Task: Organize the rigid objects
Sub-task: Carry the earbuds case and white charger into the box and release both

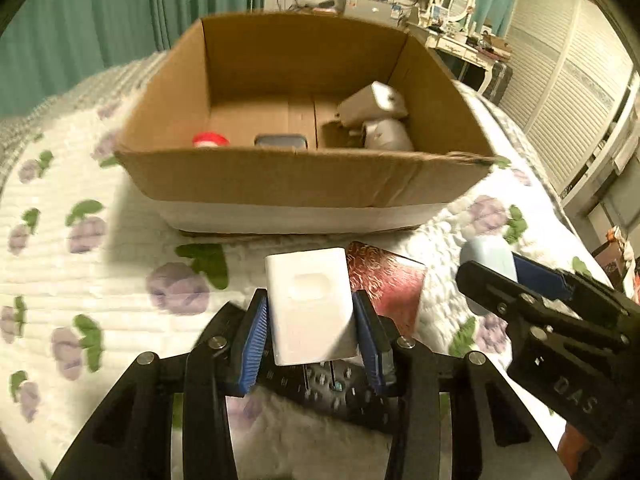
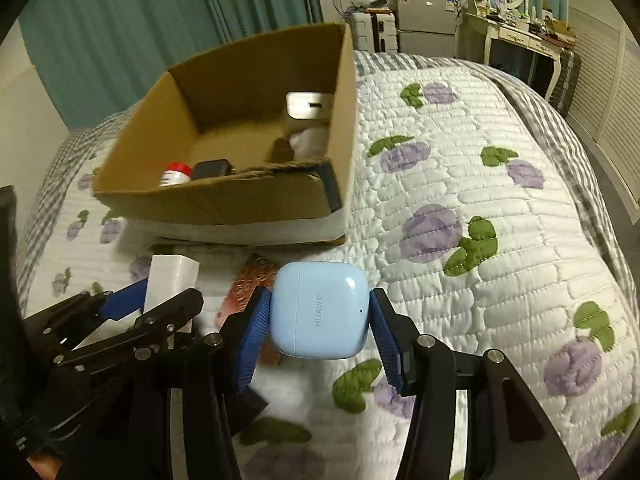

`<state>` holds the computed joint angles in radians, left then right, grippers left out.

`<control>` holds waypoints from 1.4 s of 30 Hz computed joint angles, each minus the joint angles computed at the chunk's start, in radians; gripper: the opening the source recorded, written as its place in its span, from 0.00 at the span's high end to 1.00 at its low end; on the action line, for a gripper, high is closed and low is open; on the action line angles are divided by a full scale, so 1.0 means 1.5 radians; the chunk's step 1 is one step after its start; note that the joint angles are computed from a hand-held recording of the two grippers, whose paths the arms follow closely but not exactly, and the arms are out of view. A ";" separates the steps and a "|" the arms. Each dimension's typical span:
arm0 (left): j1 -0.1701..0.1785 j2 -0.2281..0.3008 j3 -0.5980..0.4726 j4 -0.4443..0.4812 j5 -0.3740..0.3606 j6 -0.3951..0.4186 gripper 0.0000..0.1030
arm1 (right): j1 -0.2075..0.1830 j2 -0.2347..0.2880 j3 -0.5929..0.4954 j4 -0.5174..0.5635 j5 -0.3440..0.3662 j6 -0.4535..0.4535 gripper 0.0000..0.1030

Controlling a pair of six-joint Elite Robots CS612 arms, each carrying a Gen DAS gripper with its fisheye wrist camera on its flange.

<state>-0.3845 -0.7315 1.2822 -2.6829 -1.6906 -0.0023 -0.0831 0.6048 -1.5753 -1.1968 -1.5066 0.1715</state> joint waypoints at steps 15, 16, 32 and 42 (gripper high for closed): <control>0.001 -0.083 0.034 -0.082 0.026 0.017 0.59 | 0.016 -0.080 0.019 -0.080 0.005 -0.051 0.51; 0.001 -0.078 0.020 -0.080 0.028 0.019 0.59 | 0.017 -0.089 0.032 -0.092 0.005 -0.058 0.51; 0.006 0.100 -0.259 0.069 0.032 0.063 0.59 | 0.002 -0.151 0.253 -0.217 0.054 -0.116 0.51; 0.004 0.153 -0.319 0.101 0.046 0.086 0.57 | -0.005 -0.135 0.304 -0.256 0.047 -0.115 0.51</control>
